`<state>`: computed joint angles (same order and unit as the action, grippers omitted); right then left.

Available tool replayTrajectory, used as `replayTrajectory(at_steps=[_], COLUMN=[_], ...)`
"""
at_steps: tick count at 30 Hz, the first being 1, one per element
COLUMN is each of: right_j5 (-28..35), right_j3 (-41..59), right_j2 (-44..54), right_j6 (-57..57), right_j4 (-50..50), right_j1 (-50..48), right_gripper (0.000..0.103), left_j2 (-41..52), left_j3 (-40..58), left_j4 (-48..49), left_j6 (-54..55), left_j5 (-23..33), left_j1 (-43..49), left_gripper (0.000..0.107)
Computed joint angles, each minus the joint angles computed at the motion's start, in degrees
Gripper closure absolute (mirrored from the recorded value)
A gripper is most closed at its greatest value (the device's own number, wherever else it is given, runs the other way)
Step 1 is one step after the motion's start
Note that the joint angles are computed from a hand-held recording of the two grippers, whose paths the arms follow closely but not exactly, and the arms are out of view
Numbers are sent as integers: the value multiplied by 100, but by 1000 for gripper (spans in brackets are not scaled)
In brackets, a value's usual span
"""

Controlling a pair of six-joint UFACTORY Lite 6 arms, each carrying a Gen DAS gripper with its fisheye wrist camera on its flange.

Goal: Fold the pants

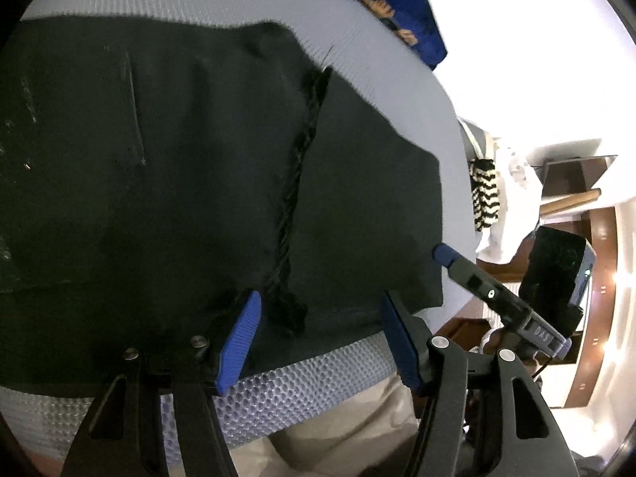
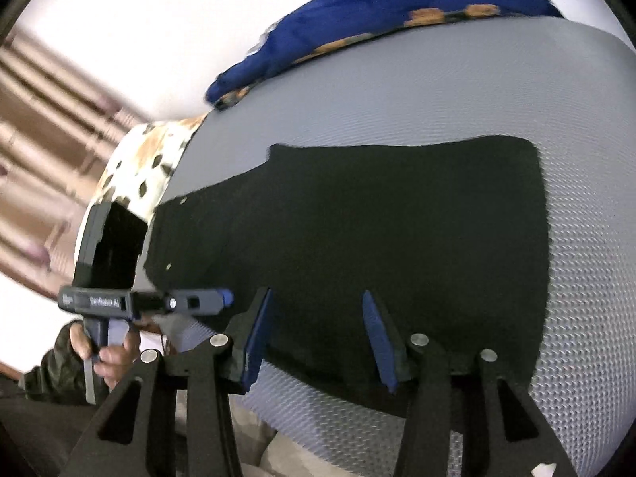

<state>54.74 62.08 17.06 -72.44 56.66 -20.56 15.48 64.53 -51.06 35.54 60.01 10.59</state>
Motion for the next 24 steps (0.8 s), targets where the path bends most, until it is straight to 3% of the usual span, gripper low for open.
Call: replayTrajectory(at_steps=[4, 11, 13, 14, 15, 18, 24], right_j5=[19, 93, 58, 23, -25, -164, -242], right_j3=[55, 74, 72, 67, 55, 45, 67], right_j2=[139, 350, 401, 411, 420, 425, 435], right_j6=[32, -34, -9, -2, 13, 116, 160], right_j4=[77, 226, 238, 232, 226, 181, 81], right_j1=[-104, -214, -188, -181, -158, -94, -113], right_gripper=[58, 58, 58, 58, 58, 58, 54], left_j2=[287, 492, 510, 581, 643, 158, -255], left_j3=[104, 77, -19, -12, -16, -227, -416], left_j4=[33, -410, -557, -492, -483, -412, -168], left_j6=[-186, -196, -129, -221, -265, -201, -56], left_j5=[173, 138, -17, -90, -135, -500, -512], left_j1=[-123, -273, -346, -406, -464, -670, -569], left_gripper=[55, 56, 77, 94, 98, 99, 99])
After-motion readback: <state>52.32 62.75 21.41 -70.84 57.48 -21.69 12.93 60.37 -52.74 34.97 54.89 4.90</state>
